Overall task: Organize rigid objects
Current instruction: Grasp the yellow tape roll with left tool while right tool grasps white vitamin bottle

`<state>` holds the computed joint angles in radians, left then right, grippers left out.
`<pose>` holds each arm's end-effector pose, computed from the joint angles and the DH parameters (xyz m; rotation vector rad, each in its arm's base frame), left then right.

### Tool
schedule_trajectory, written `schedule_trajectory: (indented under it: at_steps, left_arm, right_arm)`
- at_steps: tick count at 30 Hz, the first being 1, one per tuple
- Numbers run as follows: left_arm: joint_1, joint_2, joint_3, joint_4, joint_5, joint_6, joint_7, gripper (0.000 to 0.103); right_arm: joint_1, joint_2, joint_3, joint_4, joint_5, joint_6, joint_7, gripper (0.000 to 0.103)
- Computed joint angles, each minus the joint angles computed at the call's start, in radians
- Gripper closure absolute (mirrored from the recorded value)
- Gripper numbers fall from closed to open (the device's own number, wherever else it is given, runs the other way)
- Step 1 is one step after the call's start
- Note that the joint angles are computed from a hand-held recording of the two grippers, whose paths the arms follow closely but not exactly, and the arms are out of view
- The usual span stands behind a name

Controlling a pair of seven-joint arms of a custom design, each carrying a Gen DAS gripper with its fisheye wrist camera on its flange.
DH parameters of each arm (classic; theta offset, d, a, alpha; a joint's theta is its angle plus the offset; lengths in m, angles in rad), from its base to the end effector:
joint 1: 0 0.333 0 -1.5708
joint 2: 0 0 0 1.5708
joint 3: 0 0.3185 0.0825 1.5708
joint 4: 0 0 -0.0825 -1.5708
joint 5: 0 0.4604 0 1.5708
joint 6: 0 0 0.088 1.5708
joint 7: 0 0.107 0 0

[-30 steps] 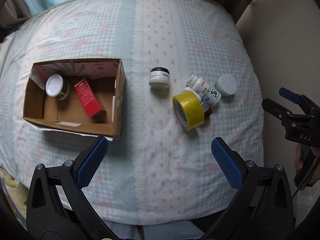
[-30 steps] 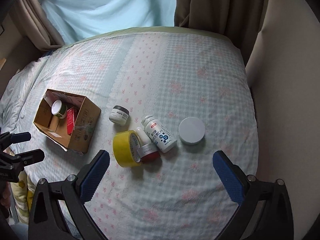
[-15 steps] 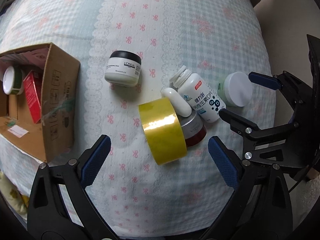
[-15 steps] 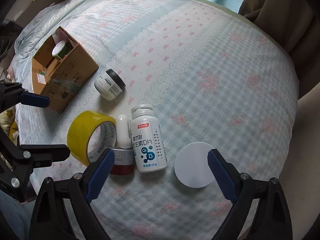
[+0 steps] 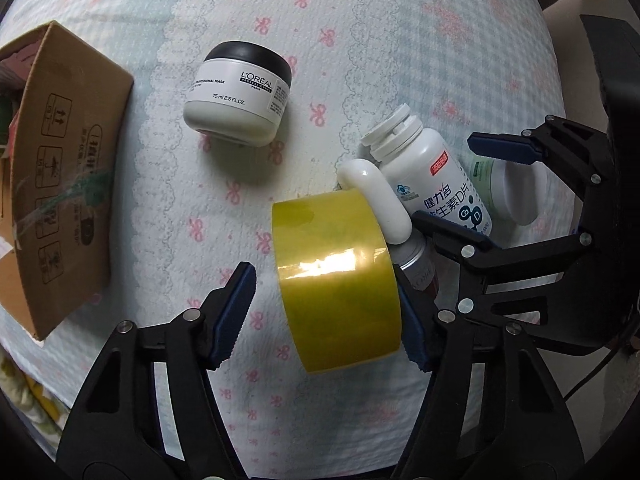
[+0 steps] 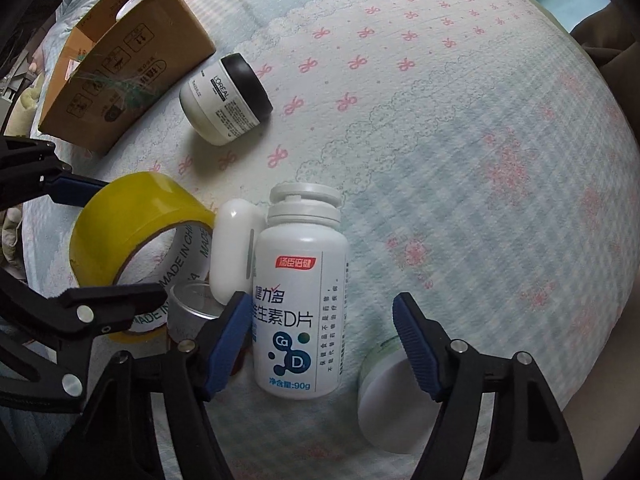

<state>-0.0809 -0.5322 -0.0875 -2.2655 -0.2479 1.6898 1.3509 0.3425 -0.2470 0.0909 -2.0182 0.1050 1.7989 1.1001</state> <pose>0.4505 -0.1044 0.5464 2.1860 -1.9784 0.1133 0.5041 0.2465 0.5463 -2.8831 1.0386 0.0556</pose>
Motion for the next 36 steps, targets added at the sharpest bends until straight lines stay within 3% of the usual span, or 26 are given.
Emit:
schedule_trajectory:
  at_steps: [3, 5, 6, 11, 26, 36]
  left_arm:
    - [-0.002, 0.005, 0.004, -0.004, -0.009, -0.002, 0.01, 0.063]
    - [-0.001, 0.002, 0.006, -0.008, -0.016, 0.005, 0.009, 0.063]
    - [-0.001, 0.0, 0.006, -0.011, -0.018, 0.008, 0.01, 0.063]
    - [0.002, -0.012, 0.011, -0.019, -0.028, 0.008, 0.014, 0.063]
    - [0.047, -0.083, 0.043, 0.038, 0.031, -0.062, 0.062, 0.064]
    - [0.048, -0.058, 0.071, 0.24, 0.027, -0.158, 0.158, 0.065]
  right_arm:
    - [-0.002, 0.068, 0.002, 0.058, 0.014, -0.073, 0.042, 0.038]
    - [0.002, 0.084, 0.005, 0.062, 0.027, -0.082, 0.043, 0.055]
    - [0.005, 0.091, 0.008, 0.064, 0.034, -0.089, 0.042, 0.057]
    - [0.016, 0.066, 0.018, 0.031, 0.012, -0.052, 0.066, 0.057]
    - [-0.007, -0.028, 0.005, 0.036, 0.019, -0.055, 0.229, 0.057]
    - [-0.009, -0.131, 0.04, 0.133, 0.021, -0.16, 0.561, 0.057]
